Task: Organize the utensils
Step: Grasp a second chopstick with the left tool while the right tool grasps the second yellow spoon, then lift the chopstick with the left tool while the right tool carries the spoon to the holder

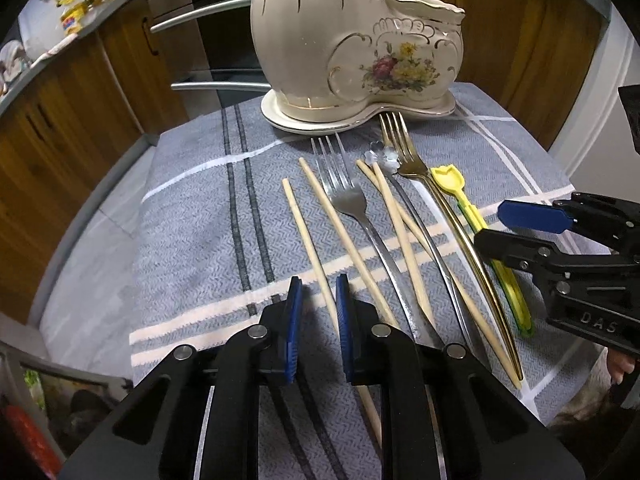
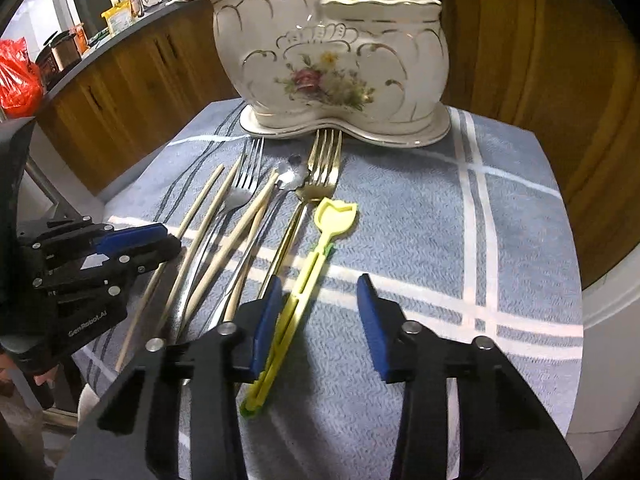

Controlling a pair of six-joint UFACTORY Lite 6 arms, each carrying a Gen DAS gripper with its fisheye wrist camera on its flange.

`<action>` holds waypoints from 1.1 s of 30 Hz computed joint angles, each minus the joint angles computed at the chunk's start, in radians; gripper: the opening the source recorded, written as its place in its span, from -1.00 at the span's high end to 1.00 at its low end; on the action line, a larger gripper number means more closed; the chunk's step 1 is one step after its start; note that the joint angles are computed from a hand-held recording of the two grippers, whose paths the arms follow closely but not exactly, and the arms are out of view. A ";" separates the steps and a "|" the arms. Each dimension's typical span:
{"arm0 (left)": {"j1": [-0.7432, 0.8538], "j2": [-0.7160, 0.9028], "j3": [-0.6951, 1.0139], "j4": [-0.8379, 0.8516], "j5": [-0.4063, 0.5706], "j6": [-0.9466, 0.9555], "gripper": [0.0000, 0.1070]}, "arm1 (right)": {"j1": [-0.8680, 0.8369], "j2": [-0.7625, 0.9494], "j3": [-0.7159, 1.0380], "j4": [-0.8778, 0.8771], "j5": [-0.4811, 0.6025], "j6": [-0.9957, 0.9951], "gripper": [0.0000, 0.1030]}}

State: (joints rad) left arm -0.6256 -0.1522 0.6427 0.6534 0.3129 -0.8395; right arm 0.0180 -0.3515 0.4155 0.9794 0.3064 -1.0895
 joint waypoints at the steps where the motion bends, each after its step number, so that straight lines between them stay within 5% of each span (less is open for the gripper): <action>1: 0.000 0.001 0.001 0.002 -0.001 -0.001 0.66 | 0.011 0.002 0.004 -0.022 -0.009 0.023 0.41; 4: 0.007 0.003 0.001 0.005 -0.009 0.007 0.66 | 0.052 0.015 0.013 -0.102 -0.045 0.084 0.64; 13: 0.049 -0.033 -0.009 -0.191 0.010 0.262 0.86 | -0.052 -0.009 0.026 -0.252 0.050 0.047 0.79; 16: 0.056 -0.046 -0.012 -0.240 0.029 0.318 0.86 | -0.115 0.014 0.054 -0.282 0.105 0.028 0.75; 19: 0.048 -0.043 -0.009 -0.233 0.046 0.308 0.86 | -0.142 0.022 0.064 -0.280 0.115 0.016 0.46; 27: 0.039 -0.018 0.007 -0.165 0.043 0.222 0.83 | -0.102 0.070 0.082 -0.225 0.068 -0.037 0.43; 30: 0.065 -0.023 -0.006 -0.182 0.009 0.237 0.87 | -0.110 0.070 0.083 -0.189 0.087 -0.082 0.81; 33: 0.095 -0.032 -0.017 -0.237 -0.019 0.296 0.90 | -0.144 0.025 0.059 -0.150 0.112 -0.131 0.81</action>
State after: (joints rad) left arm -0.5306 -0.1840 0.6261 0.4167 0.2942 -0.5432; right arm -0.1257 -0.3269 0.4747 0.8294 0.4183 -1.2204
